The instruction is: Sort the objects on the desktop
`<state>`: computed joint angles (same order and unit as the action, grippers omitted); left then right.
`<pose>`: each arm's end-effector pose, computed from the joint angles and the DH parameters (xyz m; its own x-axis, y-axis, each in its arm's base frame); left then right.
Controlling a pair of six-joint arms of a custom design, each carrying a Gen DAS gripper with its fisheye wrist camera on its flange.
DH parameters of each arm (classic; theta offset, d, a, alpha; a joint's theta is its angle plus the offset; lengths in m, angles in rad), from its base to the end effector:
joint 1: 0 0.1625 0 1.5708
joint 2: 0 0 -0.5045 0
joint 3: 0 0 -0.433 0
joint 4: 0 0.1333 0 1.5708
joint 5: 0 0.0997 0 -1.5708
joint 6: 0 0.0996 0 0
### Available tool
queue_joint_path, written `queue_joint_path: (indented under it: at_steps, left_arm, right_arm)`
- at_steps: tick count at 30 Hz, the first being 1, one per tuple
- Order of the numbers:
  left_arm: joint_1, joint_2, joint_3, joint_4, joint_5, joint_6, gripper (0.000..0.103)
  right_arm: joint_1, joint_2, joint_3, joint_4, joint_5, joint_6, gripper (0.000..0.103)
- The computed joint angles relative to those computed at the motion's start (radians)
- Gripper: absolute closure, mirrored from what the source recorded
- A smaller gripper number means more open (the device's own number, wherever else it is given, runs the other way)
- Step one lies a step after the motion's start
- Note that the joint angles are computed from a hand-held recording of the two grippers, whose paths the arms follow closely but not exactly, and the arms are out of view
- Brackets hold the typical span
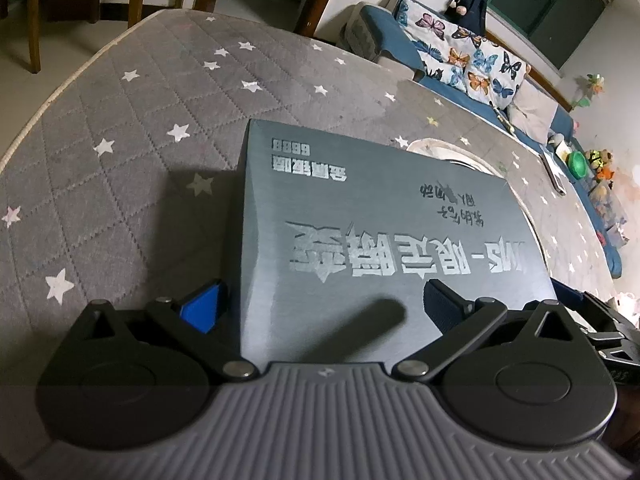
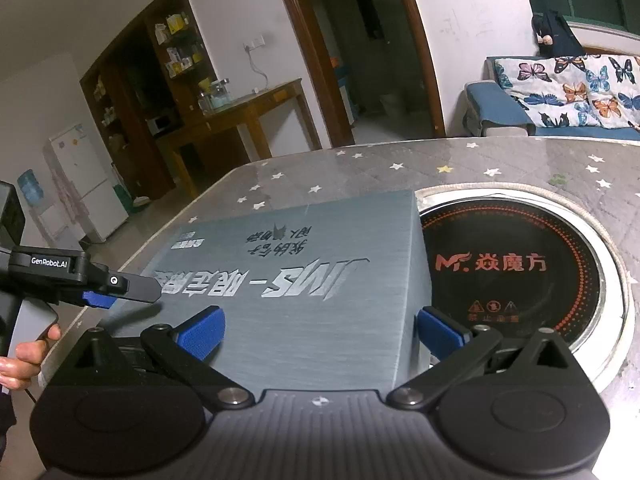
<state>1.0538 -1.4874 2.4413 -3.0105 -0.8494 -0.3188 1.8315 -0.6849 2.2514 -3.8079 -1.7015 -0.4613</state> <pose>-0.0324 -0.4597 0.2925 -0.9016 -0.1431 -0.4082 0.1627 0.7623 -0.6264 0.2534 -0.4831 0.0332 -0.7866 -0.4957 0.3681 -0.6165 0.5989 -0.5110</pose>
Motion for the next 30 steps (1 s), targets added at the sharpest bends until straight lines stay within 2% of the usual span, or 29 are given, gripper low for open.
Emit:
queue_joint_path:
  at_steps: [8, 12, 30]
  left_arm:
    - [-0.009, -0.006, 0.026, -0.029, 0.013, 0.024, 0.000]
    - [-0.025, -0.014, 0.046, -0.041, 0.044, 0.034, 0.000]
    - [-0.100, -0.071, 0.172, -0.170, 0.191, 0.104, 0.000]
  right_arm:
    - [0.006, 0.013, 0.007, -0.034, -0.015, 0.004, 0.000]
    - [0.007, 0.019, 0.013, -0.055, -0.030, 0.008, 0.000]
    - [0.042, 0.050, 0.053, -0.206, -0.125, -0.083, 0.000]
